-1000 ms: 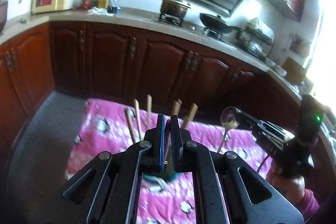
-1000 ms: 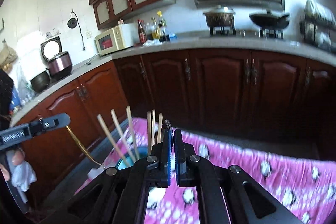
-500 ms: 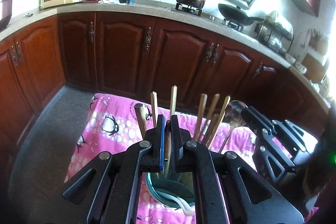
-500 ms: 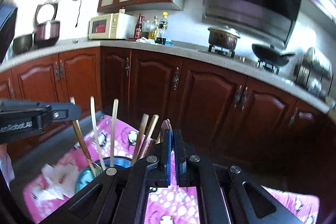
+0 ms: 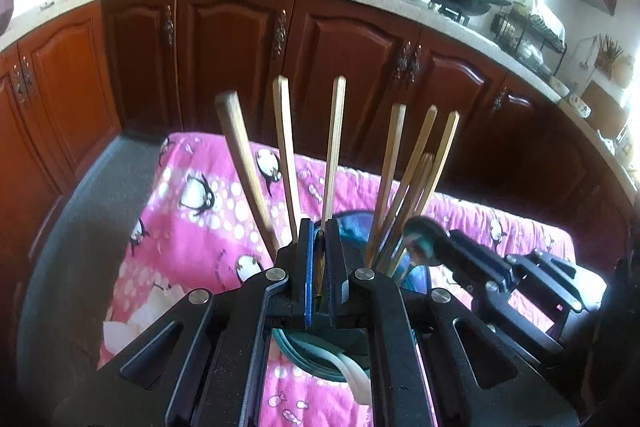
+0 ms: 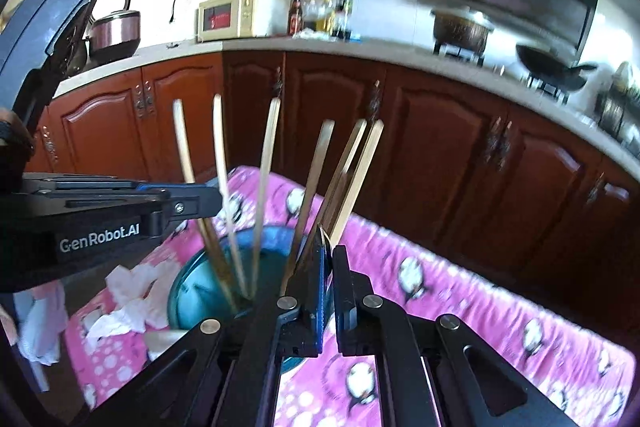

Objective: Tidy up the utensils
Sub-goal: 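Carry the fork and spoon over the white holder with both tools, then open both tools to drop the fork and spoon into the holder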

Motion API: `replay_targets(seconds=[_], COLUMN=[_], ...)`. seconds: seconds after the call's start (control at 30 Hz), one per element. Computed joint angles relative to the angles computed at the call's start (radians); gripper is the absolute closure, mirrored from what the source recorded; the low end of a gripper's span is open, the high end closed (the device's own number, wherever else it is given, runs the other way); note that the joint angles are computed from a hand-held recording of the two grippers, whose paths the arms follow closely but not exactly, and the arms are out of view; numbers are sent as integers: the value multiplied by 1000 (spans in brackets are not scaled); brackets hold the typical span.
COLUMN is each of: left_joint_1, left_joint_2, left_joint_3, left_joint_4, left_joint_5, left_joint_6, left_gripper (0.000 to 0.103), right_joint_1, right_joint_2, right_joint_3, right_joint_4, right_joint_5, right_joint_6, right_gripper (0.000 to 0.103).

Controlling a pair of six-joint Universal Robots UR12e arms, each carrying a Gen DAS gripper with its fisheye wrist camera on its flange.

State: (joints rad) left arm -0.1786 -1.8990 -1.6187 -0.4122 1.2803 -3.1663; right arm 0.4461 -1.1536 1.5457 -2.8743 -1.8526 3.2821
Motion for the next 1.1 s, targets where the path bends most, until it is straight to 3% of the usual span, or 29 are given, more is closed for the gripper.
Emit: replay_targets(seconds=[0.23, 0.3, 0.37, 0.57, 0.77, 1.1], left_joint_1=[-3, -1, 1, 8, 0, -27], left_joint_2=[6, 12, 19, 50, 89, 135], left_joint_3=[-8, -14, -19, -50, -106, -173], left_joint_4=[-8, -2, -4, 17, 84, 133], left_joint_5=[-3, -5, -14, -31, 46, 183], left_joint_6=[7, 5, 4, -9, -30, -31], left_gripper=[98, 92, 79, 59, 57, 57], right_joint_1=[-36, -46, -52, -55, -47, -11], right_joint_2=[-23, -30, -40, -64, -96, -124], right_joint_3=[25, 35, 51, 79, 116, 132], right_joint_4=[37, 34, 13, -4, -13, 38], right_joint_5=[145, 175, 191, 196, 174, 107], right_joint_6=[102, 135, 159, 198, 244, 294], right_gripper=[99, 98, 95, 81, 64, 60])
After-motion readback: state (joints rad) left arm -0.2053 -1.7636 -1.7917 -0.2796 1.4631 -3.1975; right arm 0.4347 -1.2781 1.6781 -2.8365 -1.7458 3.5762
